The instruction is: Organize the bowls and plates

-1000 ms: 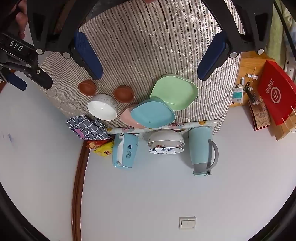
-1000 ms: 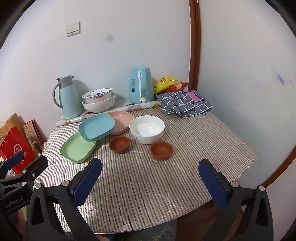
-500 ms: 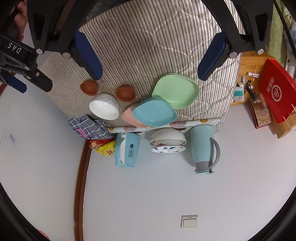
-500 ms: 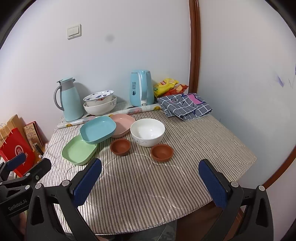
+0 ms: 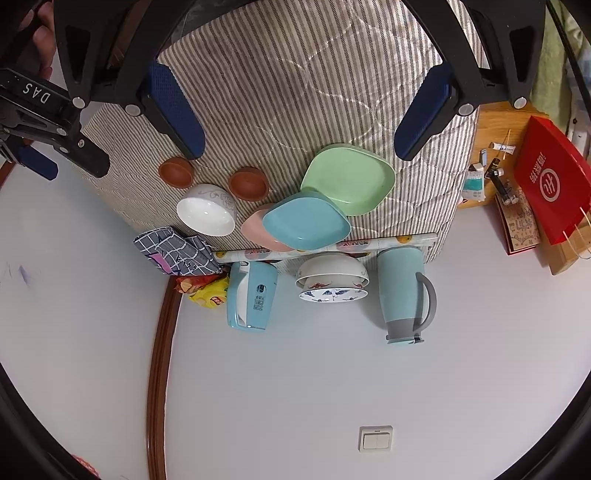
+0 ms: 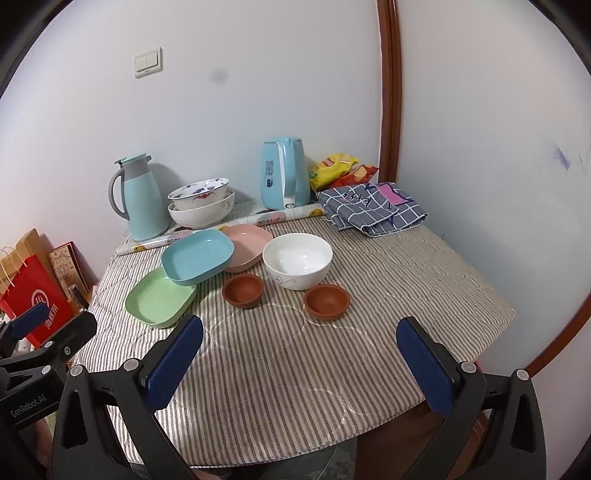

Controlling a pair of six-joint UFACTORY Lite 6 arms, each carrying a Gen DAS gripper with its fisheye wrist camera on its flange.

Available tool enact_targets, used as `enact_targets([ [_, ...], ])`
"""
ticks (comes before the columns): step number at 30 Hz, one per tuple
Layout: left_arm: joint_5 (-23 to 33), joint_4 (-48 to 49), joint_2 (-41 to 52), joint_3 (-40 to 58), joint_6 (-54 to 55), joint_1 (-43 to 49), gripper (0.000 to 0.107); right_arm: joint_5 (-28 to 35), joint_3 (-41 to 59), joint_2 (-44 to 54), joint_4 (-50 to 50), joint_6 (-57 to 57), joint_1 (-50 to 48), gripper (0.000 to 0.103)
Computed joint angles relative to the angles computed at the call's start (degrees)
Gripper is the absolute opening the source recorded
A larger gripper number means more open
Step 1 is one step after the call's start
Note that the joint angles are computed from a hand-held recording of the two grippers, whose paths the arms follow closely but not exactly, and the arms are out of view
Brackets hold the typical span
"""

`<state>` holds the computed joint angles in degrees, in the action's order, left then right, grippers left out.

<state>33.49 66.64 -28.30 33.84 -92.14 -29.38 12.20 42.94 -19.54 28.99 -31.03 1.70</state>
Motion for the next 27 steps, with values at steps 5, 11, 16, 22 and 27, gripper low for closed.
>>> enact_targets([
  [5,0.05,-0.35,-0.36,-0.07,0.46,0.21,0.103,-0.2,-0.16,0.05,0.4,-0.47,0.08,0.103],
  [11,0.14,-0.78,-0.83,-0.2,1.22,0.67,0.103,-0.24,-0.03,0.39,1.56,-1.66,0.08,0.103],
  [16,0.06,-0.8,-0.77,-0.05,1.35,0.81,0.103,-0.22,-0.1,0.18,0.92,-0.93,0.18,0.103],
  [22,-0.07,-0.98,-0.75,0.09,1.54,0.79,0.103,-0.81,-0.34,0.16,0.64,-0.31,0.8,0.103],
  [27,0.16,-1.0,-0.81,0.13,1.45,0.56,0.103,-0.82,-1.25,-0.81,1.78,-1.26,0.83,0.103],
])
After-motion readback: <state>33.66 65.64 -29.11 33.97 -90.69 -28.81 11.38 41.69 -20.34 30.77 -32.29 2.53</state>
